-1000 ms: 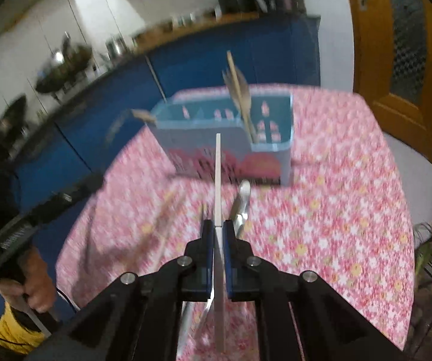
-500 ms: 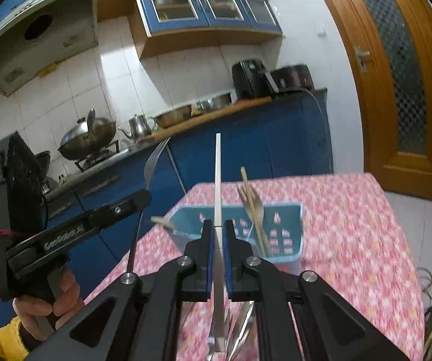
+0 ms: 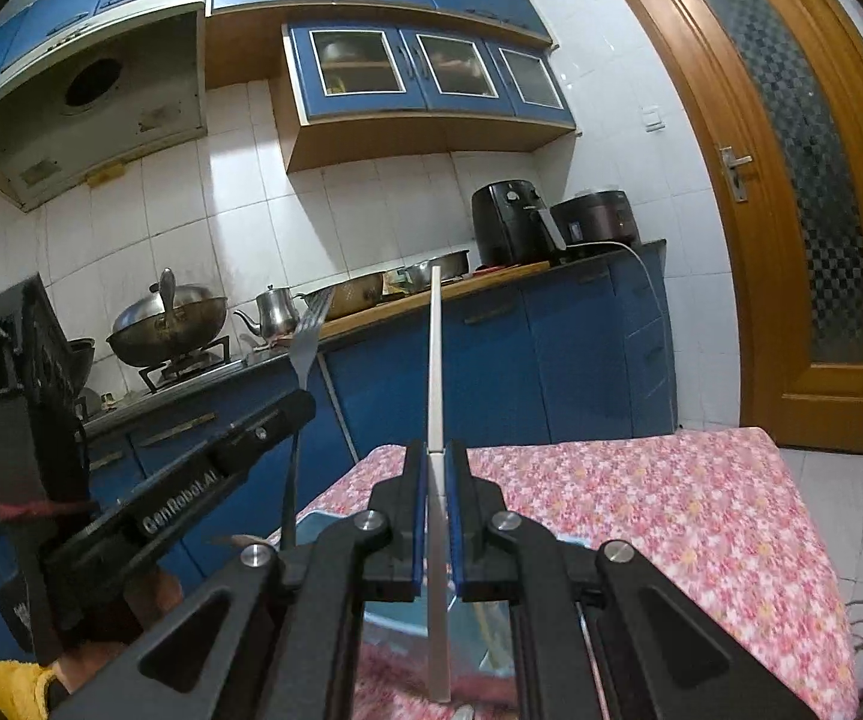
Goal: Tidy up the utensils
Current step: 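Lower the fork and chopstick into the blue box and open both tools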
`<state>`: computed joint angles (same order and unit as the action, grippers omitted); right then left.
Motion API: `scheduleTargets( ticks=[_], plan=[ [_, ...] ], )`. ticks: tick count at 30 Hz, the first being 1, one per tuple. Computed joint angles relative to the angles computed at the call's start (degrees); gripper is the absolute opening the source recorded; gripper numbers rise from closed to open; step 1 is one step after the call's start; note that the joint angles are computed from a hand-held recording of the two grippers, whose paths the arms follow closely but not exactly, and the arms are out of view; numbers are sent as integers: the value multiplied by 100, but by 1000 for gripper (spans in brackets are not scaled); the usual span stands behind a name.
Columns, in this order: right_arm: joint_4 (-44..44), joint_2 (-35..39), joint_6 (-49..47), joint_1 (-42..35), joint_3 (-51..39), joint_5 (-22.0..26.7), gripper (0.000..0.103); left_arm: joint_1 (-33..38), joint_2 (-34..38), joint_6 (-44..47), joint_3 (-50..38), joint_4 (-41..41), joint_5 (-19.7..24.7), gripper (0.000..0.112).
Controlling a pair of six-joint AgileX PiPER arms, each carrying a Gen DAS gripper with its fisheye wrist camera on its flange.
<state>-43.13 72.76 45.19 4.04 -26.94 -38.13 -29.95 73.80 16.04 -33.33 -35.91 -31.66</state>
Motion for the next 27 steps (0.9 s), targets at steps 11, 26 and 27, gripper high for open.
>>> scheduleTargets(
  ticks=[11, 26, 27],
  plan=[
    [547, 1258, -866, -33, -372, -746, 7, -205, 952, -54, 122, -52, -1457, 2],
    [695, 1622, -1427, -27, -220, -841, 8, 223, 670, -971, 302, 829, -1354, 0],
    [609, 1604, -1354, -78, -211, -838, 8, 231, 630, -975, 315, 846, -1328, 0]
  ],
)
